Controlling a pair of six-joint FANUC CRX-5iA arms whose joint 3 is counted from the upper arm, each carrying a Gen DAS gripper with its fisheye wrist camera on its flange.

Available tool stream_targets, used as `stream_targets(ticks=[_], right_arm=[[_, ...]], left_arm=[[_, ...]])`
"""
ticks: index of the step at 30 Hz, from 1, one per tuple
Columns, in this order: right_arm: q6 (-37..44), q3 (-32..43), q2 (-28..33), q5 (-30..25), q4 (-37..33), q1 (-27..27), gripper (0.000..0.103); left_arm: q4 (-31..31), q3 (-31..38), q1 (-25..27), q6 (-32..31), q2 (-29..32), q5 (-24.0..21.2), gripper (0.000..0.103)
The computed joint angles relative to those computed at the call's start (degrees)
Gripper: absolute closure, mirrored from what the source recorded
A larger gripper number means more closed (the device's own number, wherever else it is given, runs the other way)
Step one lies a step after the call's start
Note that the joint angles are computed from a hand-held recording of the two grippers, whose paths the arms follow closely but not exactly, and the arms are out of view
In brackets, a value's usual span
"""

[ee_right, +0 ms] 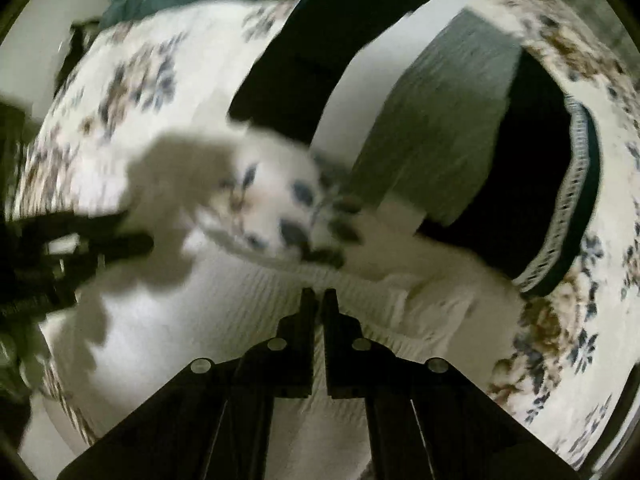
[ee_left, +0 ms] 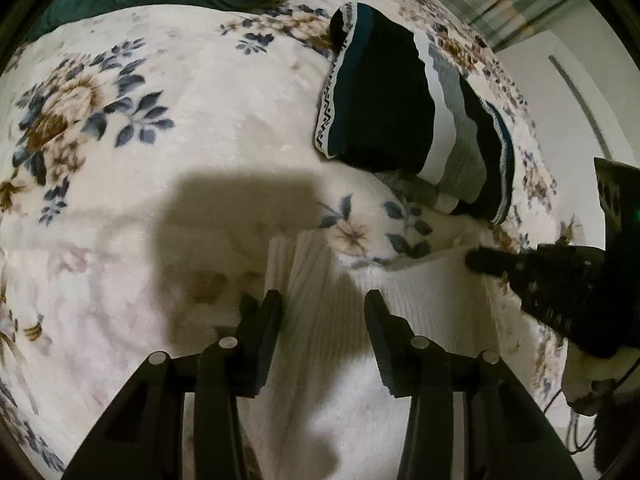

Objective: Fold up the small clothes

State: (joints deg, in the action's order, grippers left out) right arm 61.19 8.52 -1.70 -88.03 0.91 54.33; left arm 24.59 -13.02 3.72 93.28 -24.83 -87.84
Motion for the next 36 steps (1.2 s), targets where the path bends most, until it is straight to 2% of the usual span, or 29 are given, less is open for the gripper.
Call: stream_targets(ticks=[5,8,10,11,14,17,20,21,22,23,26,29,32,36], right_arm=[[-0.31,2.1,3.47,-1.45,-0.88,-1.7,0.1],[-2.36,1.08,3.44,-1.22,-3.65,-2.29,0.099],[-3.86,2.14,2.53,-2.44,-7.78,-4.81,0.096],[-4.85,2.02,1.74,-2.56,-8.57,-5.54,0.089],[-10.19,-0.56,-3.66,-1.13,-7.54,-7.31,0.061],[-13.33,-2.83,-7.01,-1.98,-10.49,-10.81,0.057],[-13.64,-5.7,-7.88,-2.78,-14.39,-13.4,0.057],[-14.02,-6.86,-8.23,-2.0,-15.58,-13.28,0.06],[-13.52,-8.03,-9.21,-0.6,-16.87,-13.65,0.07],[-13.91,-9.17,-10.41,0.61,-17.07,-13.09,0.097],[-20.06,-11.08,-12.86,2.27,-5.31,-4.56,0.099],[-28.4,-13.09,-15.18,2.44,2.01,-3.48,0.1],[-28.14,-13.55,-13.62,1.89,-1.79,-7.63,0.1],[-24.51,-13.96,-11.77,1.91,-3.96,-7.49,0.099]], left_arm=[[3.12,-2.39,1.93,-0.43,0.2,0.97,0.055],[4.4,-3.85,0.64,-1.67,1.78,2.15,0.058],[5.0,-5.04,0.42,-2.63,0.93,4.19,0.098],[4.78,-4.92,0.45,-2.74,0.89,4.17,0.098],[6.46,-6.5,3.01,-2.55,-1.33,5.17,0.098],[7.1,-7.57,5.46,-1.8,-2.75,4.78,0.098],[7.47,-7.92,6.05,-1.36,-3.09,4.4,0.098],[7.43,-7.71,5.87,-1.45,-2.96,4.32,0.098],[7.1,-7.16,5.53,-1.4,-2.81,4.3,0.098],[7.05,-7.01,5.44,-1.55,-2.76,4.29,0.098],[6.56,-6.14,5.2,-1.87,-2.48,4.36,0.098],[5.62,-6.33,5.99,-2.02,-2.1,4.12,0.098],[5.93,-8.07,6.13,-3.13,-0.99,4.26,0.098],[8.79,-8.67,5.84,-4.84,0.17,3.24,0.094]])
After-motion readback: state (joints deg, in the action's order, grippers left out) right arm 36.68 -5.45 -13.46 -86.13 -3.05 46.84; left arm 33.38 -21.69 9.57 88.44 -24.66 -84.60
